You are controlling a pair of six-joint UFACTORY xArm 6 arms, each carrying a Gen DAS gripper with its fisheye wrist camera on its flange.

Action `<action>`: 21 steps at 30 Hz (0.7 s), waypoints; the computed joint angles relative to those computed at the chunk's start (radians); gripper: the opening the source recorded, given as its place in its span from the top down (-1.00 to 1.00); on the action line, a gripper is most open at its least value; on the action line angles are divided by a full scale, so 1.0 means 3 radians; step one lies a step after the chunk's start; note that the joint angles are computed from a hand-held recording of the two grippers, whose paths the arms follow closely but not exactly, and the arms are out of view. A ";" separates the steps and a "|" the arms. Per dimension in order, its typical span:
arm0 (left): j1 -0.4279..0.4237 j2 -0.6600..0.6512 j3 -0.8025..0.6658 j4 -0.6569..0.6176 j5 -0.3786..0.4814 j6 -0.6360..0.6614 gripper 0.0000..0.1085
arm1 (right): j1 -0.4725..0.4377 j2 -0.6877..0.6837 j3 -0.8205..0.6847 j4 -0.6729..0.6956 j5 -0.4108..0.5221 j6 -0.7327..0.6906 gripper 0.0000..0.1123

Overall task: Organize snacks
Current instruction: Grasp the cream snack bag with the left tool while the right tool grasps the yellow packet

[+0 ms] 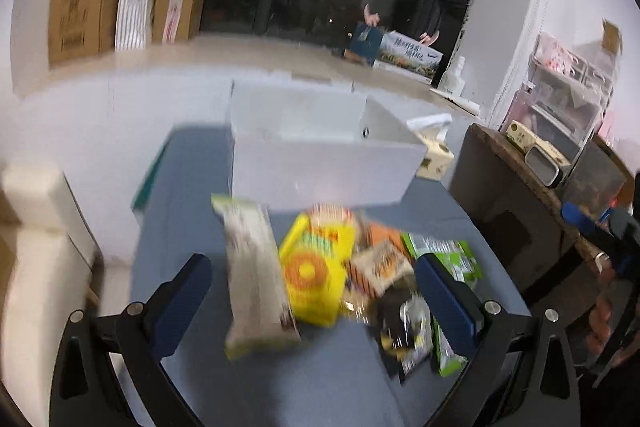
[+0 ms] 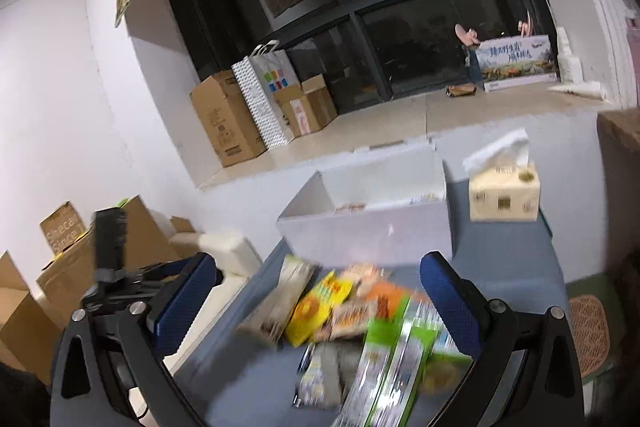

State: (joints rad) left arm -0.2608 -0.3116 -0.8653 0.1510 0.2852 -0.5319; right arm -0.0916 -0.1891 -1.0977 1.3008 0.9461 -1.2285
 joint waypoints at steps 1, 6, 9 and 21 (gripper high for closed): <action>0.0007 0.0002 0.0047 -0.0094 0.0013 0.0042 -0.89 | -0.0040 -0.0048 0.0066 0.0007 0.0041 -0.0013 -0.83; 0.0072 0.0173 -0.0026 -0.0095 0.0048 0.0015 -0.89 | -0.0097 -0.0229 0.0261 0.0022 -0.0013 -0.0152 -0.83; 0.0137 0.0412 -0.0181 -0.0477 0.0068 0.0336 -0.89 | -0.0146 -0.0252 0.0279 0.0058 0.0054 -0.0157 -0.83; 0.0328 0.1370 -0.0961 -0.1185 0.0631 0.0892 -0.75 | -0.0047 -0.0358 0.0387 -0.0070 -0.0049 -0.0213 -0.83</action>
